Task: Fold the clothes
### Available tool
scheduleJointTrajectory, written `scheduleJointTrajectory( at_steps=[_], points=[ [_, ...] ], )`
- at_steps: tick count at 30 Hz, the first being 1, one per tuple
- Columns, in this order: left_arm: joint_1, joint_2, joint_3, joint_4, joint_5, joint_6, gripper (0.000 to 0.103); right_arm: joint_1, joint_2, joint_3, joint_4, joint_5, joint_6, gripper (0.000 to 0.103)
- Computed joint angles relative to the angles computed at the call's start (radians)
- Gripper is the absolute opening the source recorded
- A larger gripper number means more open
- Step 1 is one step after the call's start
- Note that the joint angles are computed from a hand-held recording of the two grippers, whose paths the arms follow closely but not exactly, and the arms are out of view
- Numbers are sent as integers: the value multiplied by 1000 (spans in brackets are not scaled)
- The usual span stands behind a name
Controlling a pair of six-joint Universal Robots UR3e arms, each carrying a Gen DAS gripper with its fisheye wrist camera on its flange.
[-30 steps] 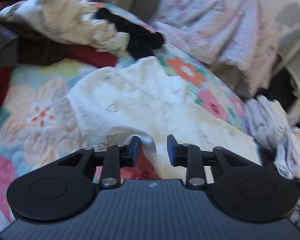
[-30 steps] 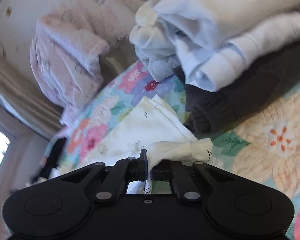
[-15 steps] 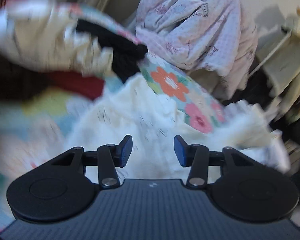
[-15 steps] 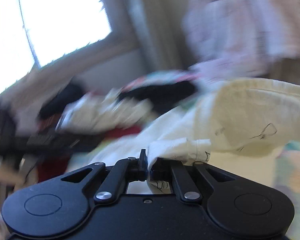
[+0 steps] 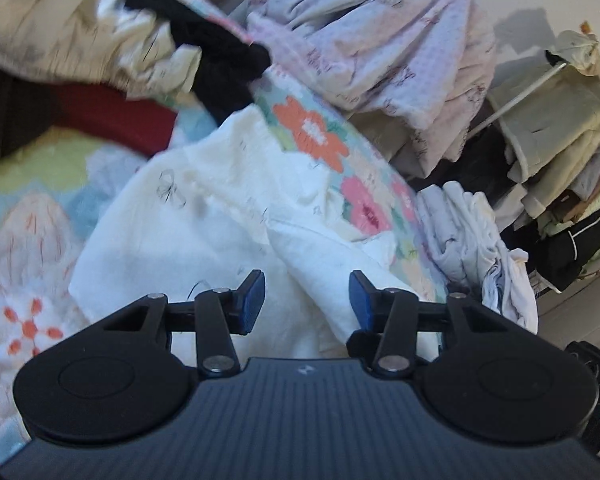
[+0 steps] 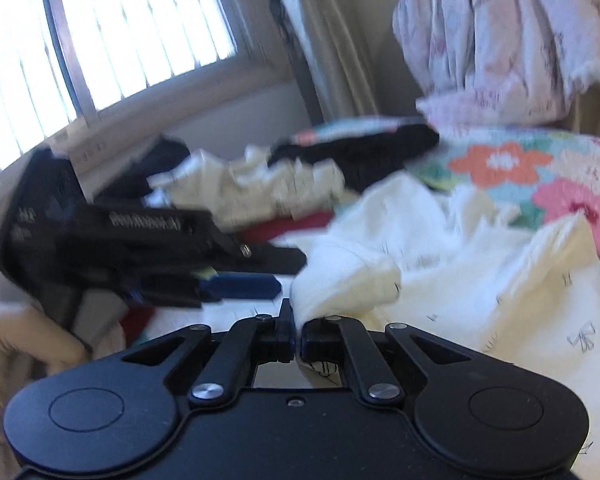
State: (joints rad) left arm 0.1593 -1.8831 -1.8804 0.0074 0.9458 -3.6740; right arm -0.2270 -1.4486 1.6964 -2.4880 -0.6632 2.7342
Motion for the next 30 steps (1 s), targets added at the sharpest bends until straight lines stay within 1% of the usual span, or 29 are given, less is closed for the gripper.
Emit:
scheduleJointTrajectory(
  at_steps=[2,4,5,7,9,10,11,13,15,16,17,19,20,21,22,26,28,30],
  points=[
    [31,44,-52,23,-45,-13,46,15,-2,1,-2,0,-5,6],
    [68,99,-123,55,-85,-4,46,68,-14,-14,38,-81,-44,6],
    [66,131,-140,32,-50,19,46,94,-18,-22,51,-120,-58,6],
    [28,171,-124,-64,78,75,47,125,-17,-18,16,-142,-36,6],
    [18,165,-109,-100,105,86,47,149,-2,-24,-20,-149,-3,6],
    [19,159,-105,-105,99,87,47,161,11,-28,-33,-151,-7,6],
    [28,153,-108,-93,70,82,47,173,22,-31,-47,-154,-13,6],
    [22,150,-98,-97,71,91,47,201,26,-10,-70,-184,-60,6],
    [1,154,-79,-129,107,112,47,224,27,7,-34,-223,-115,7],
    [-10,153,-69,-147,126,121,47,221,31,14,-2,-220,-120,10],
    [-16,150,-63,-161,134,128,47,216,37,7,56,-218,-124,11],
    [-24,148,-55,-182,147,135,47,208,30,21,99,-232,-125,11],
    [-27,147,-52,-186,156,139,47,199,16,35,106,-224,-142,11],
    [-31,147,-50,-185,167,141,47,186,-4,39,139,-209,-169,16],
    [-36,148,-49,-182,178,143,47,165,-27,35,194,-186,-196,23],
    [-54,152,-47,-137,178,163,48,20,-168,31,419,-110,-319,31],
    [-78,152,-30,-128,189,191,50,-72,-235,42,459,-105,-340,37],
    [-120,150,6,-147,223,244,55,-157,-273,46,454,-110,-350,42]
  ],
)
